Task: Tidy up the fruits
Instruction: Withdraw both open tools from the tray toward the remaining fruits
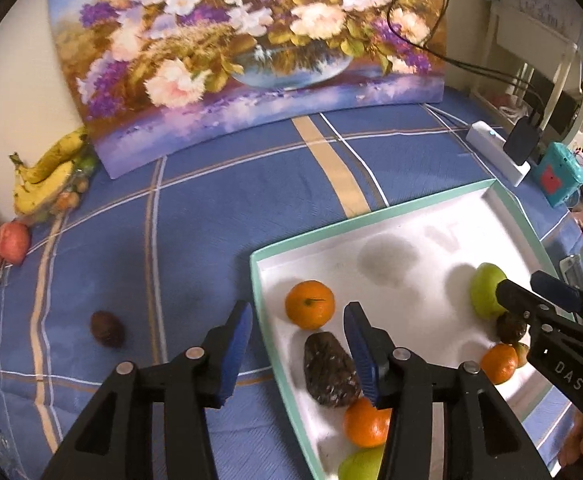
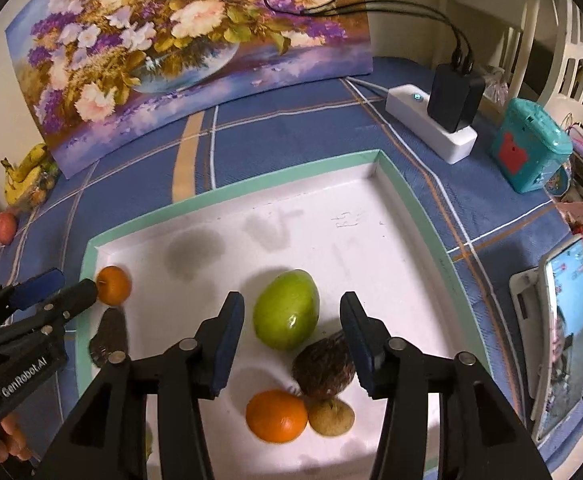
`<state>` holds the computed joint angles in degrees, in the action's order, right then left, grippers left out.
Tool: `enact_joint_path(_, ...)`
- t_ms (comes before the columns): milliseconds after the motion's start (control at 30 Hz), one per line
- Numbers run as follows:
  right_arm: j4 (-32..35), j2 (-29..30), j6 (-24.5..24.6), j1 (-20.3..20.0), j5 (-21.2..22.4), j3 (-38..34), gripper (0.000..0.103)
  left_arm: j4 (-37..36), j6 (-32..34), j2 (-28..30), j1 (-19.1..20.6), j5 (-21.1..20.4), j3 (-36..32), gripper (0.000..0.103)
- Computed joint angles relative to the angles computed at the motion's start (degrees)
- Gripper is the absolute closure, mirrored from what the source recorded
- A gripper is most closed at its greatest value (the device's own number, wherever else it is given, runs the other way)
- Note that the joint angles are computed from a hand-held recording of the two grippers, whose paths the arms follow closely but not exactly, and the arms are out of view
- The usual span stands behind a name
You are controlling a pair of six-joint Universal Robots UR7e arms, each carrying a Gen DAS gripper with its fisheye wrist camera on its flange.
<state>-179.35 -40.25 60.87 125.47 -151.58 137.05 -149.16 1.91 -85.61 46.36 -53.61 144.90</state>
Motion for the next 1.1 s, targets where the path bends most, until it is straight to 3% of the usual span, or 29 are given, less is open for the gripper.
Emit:
enact_joint_path(133,8.4,-2.3,6.1,2.6,-0.4,-0.6,0.052,3.4,-2.4,-3.7,-0.5,0.4,0.2,0.051)
enact_joint_path(400,17.9,-3.8,12.9,6.0,1.3,-2.1,0.052,9.7,-6.4,-10.7,1.2,2.0,0.8,0.052)
enact_joint_path(833,22.5,-1.9,15.4,10.3,3.1,-5.4,0.052,16.3,-8.4,-18.6,3.0,4.0,0.6,0.052)
enact_joint_path(1100,23.9,-1.3,14.1,10.5,2.6,-7.1,0.052,16.2,-8.0,-18.5,3.8,3.8,0.0,0.05)
